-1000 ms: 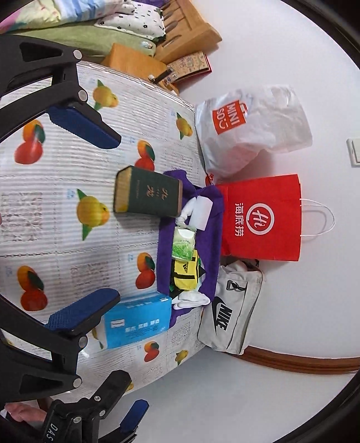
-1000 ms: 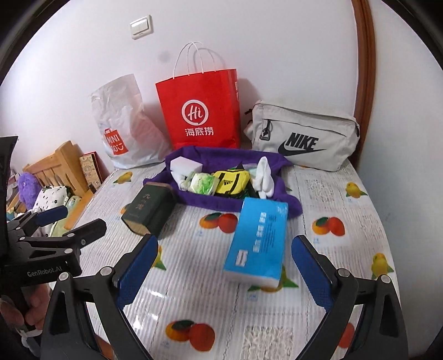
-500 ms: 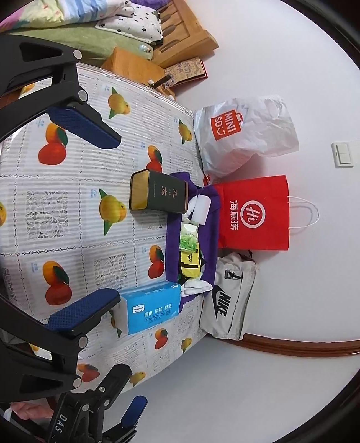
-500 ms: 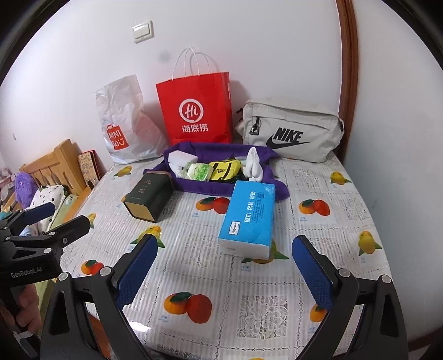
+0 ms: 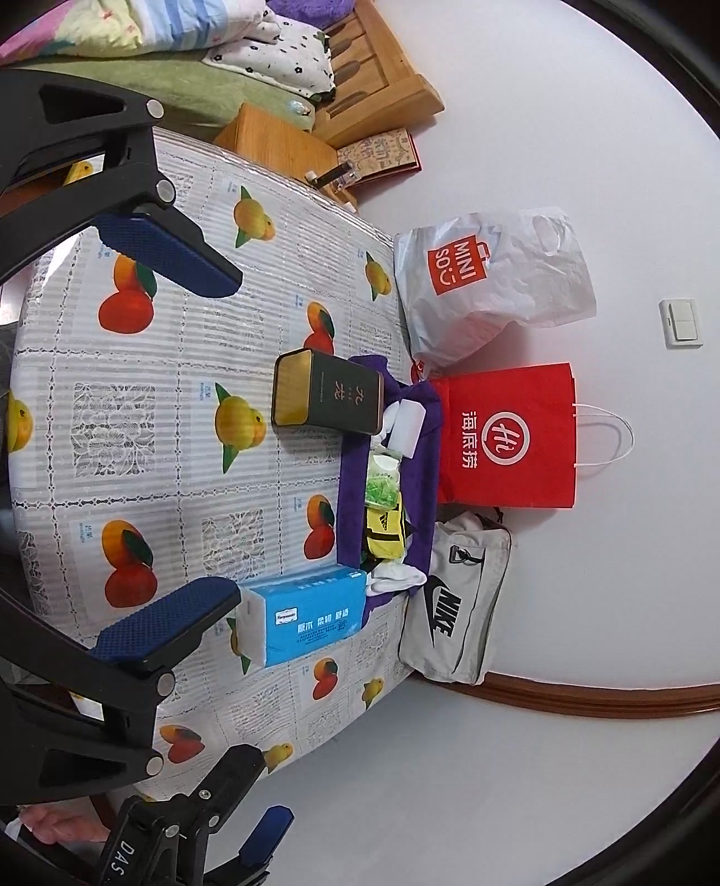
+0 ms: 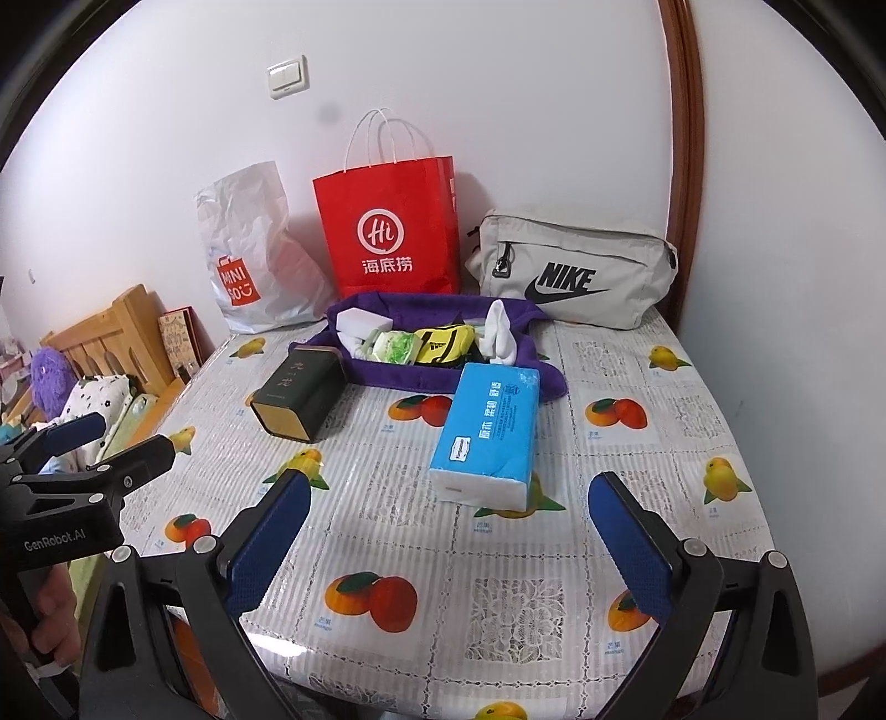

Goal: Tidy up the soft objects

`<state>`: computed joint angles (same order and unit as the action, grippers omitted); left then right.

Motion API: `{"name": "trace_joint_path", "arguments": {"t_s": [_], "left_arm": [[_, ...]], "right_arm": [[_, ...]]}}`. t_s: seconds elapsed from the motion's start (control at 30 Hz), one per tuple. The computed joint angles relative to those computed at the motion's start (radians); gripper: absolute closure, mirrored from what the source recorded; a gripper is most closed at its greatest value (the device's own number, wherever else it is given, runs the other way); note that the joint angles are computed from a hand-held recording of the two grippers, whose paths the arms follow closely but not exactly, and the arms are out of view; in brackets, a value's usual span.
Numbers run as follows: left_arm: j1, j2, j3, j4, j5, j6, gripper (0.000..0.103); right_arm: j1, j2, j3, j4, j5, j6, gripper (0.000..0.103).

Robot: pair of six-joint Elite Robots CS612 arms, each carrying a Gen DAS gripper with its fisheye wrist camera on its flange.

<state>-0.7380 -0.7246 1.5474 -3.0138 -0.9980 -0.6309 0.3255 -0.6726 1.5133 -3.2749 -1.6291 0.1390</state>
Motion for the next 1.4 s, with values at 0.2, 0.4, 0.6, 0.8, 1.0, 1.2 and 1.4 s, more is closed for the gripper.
{"name": "trace_joint_path", "arguments": {"t_s": [0.2, 0.4, 0.6, 0.8, 1.0, 1.2, 1.4], "left_arm": [[-0.002, -0.002, 0.002, 0.001, 0.003, 0.0, 0.001], [-0.003, -0.004, 0.005, 0.002, 0.007, -0.002, 0.001], [-0.005, -0.006, 0.007, 0.005, 0.009, -0.006, 0.001], [-0.005, -0.006, 0.007, 0.007, 0.01, -0.007, 0.001], [-0.005, -0.006, 0.009, 0.0, 0.01, -0.003, 0.001], [-0.005, -0.006, 0.01, 0.0, 0.007, -0.004, 0.001], [-0.004, -0.006, 0.01, -0.002, 0.007, -0.001, 0.001]], "right_arm": [[0.002, -0.001, 0.005, -0.007, 0.001, -0.01, 0.003], [0.005, -0.003, 0.008, -0.01, -0.003, -0.013, 0.003], [0.004, -0.003, 0.007, -0.009, -0.006, -0.007, 0.003], [0.004, -0.004, 0.009, -0.01, -0.007, -0.004, 0.003], [0.003, -0.004, 0.01, -0.012, -0.01, -0.002, 0.003], [0.001, -0.007, 0.012, -0.002, -0.009, 0.001, 0.003], [0.002, -0.009, 0.013, 0.0, -0.005, 0.0, 0.003]]}}
